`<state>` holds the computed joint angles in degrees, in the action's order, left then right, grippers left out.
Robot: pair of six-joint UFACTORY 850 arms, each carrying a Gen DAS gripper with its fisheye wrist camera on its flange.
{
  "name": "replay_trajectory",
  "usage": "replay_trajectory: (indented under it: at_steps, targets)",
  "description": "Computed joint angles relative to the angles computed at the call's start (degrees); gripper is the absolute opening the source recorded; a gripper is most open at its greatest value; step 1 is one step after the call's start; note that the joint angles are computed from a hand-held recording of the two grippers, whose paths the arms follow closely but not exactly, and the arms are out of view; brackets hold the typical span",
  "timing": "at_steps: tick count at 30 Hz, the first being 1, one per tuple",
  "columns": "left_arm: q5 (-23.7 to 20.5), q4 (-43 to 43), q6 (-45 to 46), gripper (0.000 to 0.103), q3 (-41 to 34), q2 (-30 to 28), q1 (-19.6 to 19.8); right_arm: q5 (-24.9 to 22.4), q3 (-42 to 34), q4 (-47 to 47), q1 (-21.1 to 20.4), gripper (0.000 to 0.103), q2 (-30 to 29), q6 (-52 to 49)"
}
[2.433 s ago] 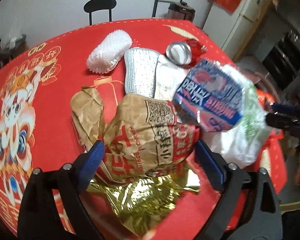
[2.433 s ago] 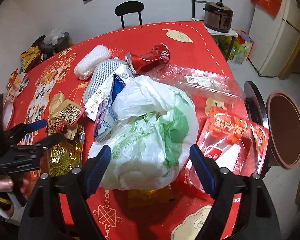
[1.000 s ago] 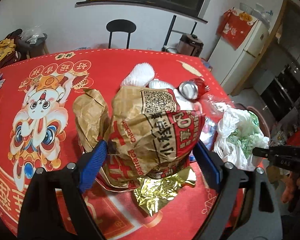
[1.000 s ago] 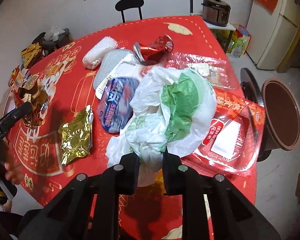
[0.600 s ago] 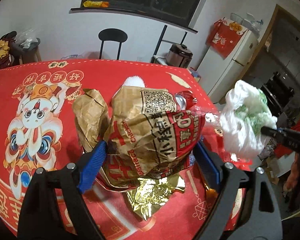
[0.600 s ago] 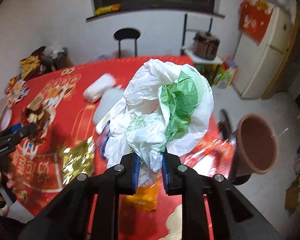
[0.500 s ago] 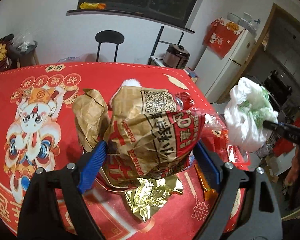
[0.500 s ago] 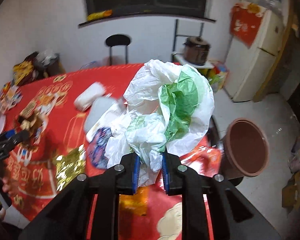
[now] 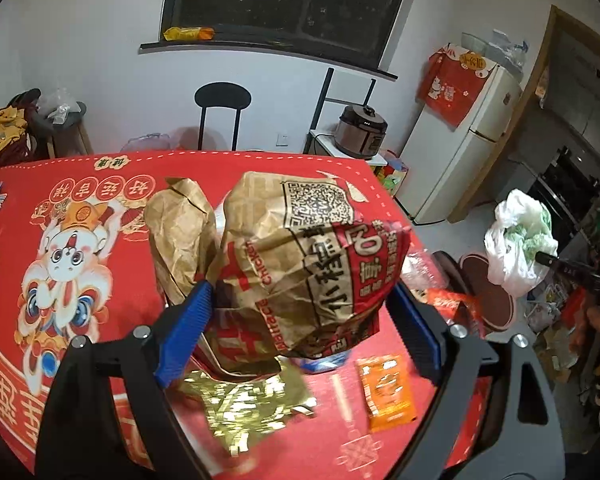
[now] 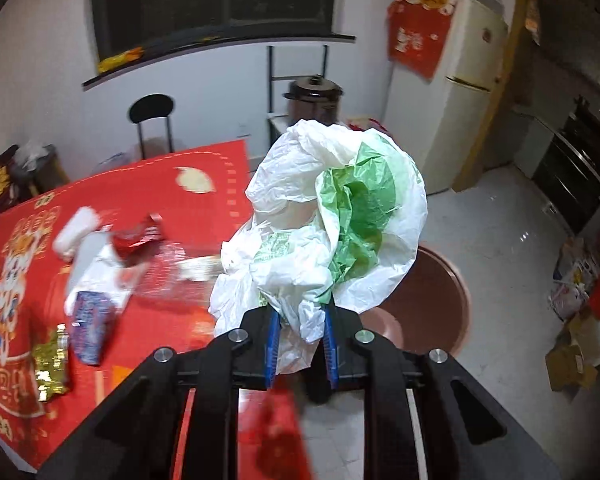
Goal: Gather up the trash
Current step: 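Carry both bags to the brown bin and open both tools to drop them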
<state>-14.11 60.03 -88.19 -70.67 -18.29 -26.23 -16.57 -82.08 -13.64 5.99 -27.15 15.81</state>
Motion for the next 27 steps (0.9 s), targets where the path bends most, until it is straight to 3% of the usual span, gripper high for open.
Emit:
replay_trajectory:
  at_steps: [3, 13, 15, 20, 27]
  targets:
    - [-2.4, -3.0, 1.3, 0.086, -5.0, -3.2, -2.4, -0.5, -1.9, 6.8, -3.6, 0.019, -2.2, -7.0]
    - [-5.6, -11.7, 11.2, 0.087, -21.0, -13.9, -7.8, -4.5, -9.1, 10.9, -9.5, 0.024, -10.4, -14.2]
    - [-6.0, -13.8, 13.9, 0.087, -23.5, -15.6, -8.2, -5.0, -10.3, 10.7, -9.9, 0.029, -11.5, -14.3]
    - [-7.1, -20.3, 22.3, 0.087, -30.8, -20.2, -9.4, -3.1, -9.4, 10.6, -10.5, 0.055, -10.7, -14.2]
    - [-7.8, -31.9, 37.7, 0.087, -40.7, -26.4, -10.3, 0.0, -6.1, 9.1, -11.8, 0.077, -7.1, -12.6]
